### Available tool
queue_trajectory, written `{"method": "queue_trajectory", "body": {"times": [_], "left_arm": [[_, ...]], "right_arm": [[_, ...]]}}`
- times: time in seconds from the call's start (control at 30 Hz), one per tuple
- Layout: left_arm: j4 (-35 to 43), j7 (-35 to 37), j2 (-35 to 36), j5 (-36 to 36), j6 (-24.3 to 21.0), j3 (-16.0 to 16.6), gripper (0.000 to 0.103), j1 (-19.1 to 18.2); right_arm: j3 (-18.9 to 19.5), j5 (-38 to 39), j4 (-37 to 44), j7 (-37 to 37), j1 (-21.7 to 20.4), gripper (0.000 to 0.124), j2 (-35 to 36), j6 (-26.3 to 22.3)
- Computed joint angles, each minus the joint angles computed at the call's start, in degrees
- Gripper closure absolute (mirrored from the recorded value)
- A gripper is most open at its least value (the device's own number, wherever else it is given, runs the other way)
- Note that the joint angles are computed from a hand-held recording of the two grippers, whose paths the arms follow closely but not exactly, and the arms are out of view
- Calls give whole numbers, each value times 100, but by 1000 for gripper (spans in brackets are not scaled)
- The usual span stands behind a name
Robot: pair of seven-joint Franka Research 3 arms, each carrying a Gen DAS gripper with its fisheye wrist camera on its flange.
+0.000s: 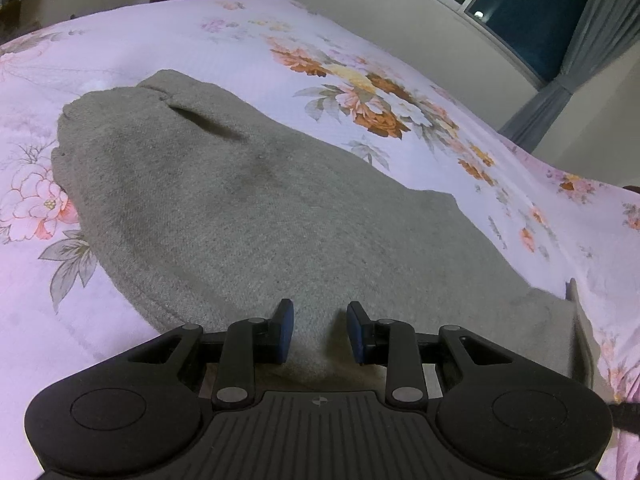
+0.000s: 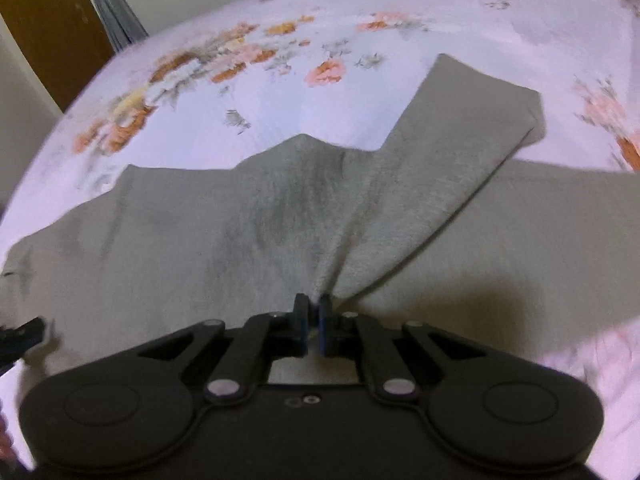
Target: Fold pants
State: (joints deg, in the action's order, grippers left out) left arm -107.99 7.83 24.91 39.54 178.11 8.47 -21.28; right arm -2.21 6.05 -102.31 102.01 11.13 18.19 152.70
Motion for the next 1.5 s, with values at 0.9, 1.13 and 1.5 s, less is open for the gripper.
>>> {"method": "queue_trajectory", "body": {"times": [0.9,1.13,1.5], "left_arm": [[606,96,130,404,-1043,-683,73,229],[613,35,123,563,-1101,-637,73,161],[782,-5,175,657,-1468,-723,73,139]], "right_arm": [[-518,-721,776,998,-247,120,640,700],[-233,528,-1381,617,-767,120,-733,1482],[-1173,-2021,-711,1655,35,81,-167,1288]]}}
